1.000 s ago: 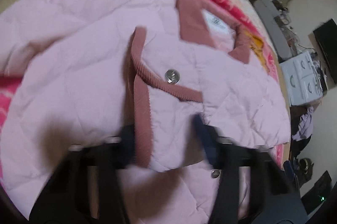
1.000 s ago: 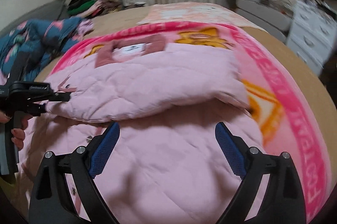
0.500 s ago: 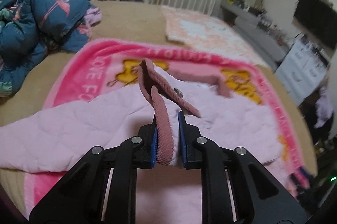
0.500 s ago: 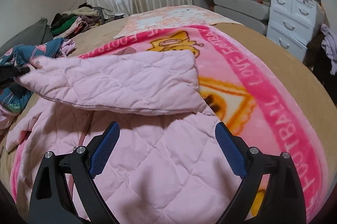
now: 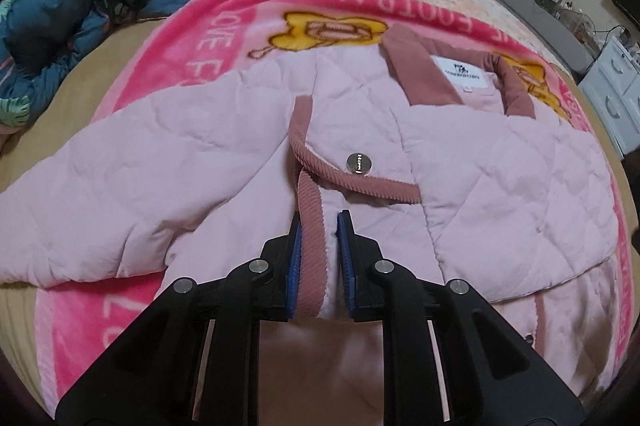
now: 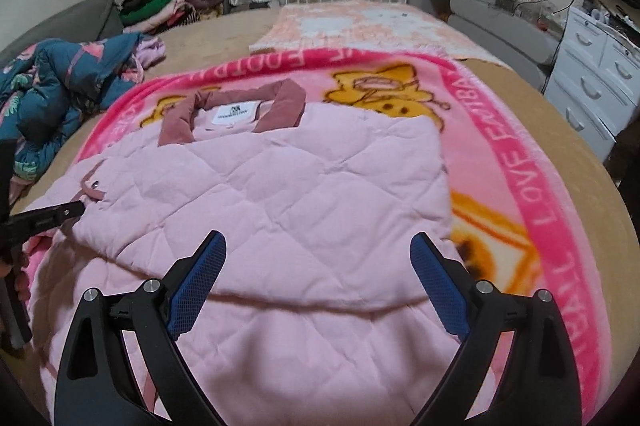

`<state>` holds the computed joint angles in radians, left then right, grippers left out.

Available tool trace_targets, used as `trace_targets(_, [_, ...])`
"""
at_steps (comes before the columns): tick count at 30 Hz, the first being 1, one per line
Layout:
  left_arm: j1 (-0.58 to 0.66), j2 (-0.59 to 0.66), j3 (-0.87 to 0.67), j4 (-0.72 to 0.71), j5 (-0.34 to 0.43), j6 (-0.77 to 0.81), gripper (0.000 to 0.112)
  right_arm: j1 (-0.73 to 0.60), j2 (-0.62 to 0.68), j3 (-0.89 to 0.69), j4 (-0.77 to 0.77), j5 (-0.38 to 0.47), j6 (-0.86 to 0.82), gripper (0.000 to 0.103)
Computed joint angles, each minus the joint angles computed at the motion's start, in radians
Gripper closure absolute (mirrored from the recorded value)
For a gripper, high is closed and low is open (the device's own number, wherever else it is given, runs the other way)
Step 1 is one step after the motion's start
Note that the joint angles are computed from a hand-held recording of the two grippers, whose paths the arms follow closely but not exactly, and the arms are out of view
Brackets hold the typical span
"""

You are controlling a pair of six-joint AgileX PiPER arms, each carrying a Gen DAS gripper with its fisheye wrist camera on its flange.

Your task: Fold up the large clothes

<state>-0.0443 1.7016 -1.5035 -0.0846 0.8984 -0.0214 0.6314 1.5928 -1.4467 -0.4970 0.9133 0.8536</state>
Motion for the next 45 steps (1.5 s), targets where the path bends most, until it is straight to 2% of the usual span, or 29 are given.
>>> trace_targets(7, [-0.010,-0.002,0.051,0.018,-0.038,-0.006,0.098,-0.097,0.178,-0.116,0.137,0.038,-0.139,0.011])
trace_targets(11, [-0.007,-0.005,0.083,-0.001,-0.068,0.015,0.096,-0.152,0.200,-0.057,0.225,-0.040,-0.153,0.008])
trace_targets(17, [-0.004,-0.002,0.094,-0.016,-0.085,0.024,0.093,-0.129,0.241,-0.081,0.164,-0.014,-0.079,0.007])
trace_targets(20, [0.013,-0.016,0.092,-0.046,-0.069,0.042,0.091,-0.114,0.208,-0.083,0.159,0.013,-0.036,0.007])
trace_targets(23, [0.029,-0.047,0.097,-0.053,-0.059,0.066,0.081,-0.102,0.117,-0.012,0.185,-0.066,0.004,0.007])
trace_targets(25, [0.049,-0.069,0.097,-0.067,-0.033,0.080,0.071,-0.068,0.084,-0.008,0.151,-0.052,0.051,0.006])
trace_targets(27, [0.069,-0.098,0.106,-0.083,-0.020,0.099,0.049,-0.039,0.062,-0.014,0.134,-0.046,0.077,0.006])
trace_targets(30, [0.097,-0.141,0.121,-0.089,-0.003,0.106,0.028,0.012,0.051,-0.049,0.111,-0.020,0.097,0.006])
trace_targets(32, [0.117,-0.166,0.130,-0.101,0.011,0.116,0.018,0.043,0.066,-0.103,0.103,0.020,0.088,0.006])
trace_targets(36, [0.139,-0.222,0.155,-0.088,0.025,0.122,0.018,0.101,0.085,-0.182,0.067,0.070,0.094,0.006])
trace_targets(39, [0.195,-0.267,0.173,-0.175,0.048,0.193,0.018,0.138,0.096,-0.226,0.048,0.089,0.109,0.005])
trace_targets(45, [0.257,-0.331,0.202,-0.145,0.049,0.188,0.018,0.199,0.160,-0.366,0.028,0.156,0.095,0.005])
